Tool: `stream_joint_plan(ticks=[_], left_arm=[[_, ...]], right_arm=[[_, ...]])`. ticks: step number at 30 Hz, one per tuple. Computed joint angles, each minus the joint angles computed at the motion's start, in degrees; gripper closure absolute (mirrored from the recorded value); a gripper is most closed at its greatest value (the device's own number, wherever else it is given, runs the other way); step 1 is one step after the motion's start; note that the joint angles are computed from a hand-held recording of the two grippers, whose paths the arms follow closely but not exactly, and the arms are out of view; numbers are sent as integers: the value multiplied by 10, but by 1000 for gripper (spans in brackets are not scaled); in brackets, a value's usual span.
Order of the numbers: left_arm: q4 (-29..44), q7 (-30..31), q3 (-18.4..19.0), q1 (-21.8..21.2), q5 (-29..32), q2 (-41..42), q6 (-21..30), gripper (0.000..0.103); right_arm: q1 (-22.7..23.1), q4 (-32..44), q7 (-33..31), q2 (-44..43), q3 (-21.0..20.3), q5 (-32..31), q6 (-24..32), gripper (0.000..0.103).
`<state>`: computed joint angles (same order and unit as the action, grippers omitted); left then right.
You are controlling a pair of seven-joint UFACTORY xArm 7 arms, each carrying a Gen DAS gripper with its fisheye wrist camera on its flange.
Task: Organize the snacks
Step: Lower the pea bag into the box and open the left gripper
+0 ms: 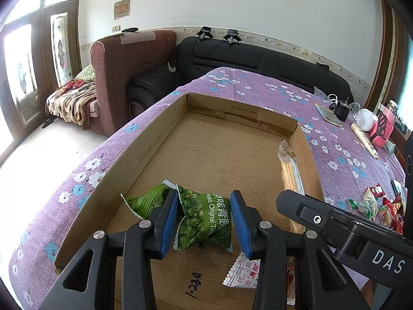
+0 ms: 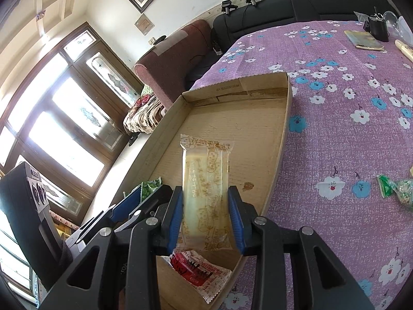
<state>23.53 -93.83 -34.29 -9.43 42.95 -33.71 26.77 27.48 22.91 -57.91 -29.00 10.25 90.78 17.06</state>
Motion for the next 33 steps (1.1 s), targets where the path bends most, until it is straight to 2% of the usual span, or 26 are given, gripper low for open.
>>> stream_joint_plan(ticks=[33], left_arm=[[-3, 5, 1, -8, 2, -10, 15, 59]], right_arm=[[-1, 0, -2, -1, 1, 3, 2, 68]])
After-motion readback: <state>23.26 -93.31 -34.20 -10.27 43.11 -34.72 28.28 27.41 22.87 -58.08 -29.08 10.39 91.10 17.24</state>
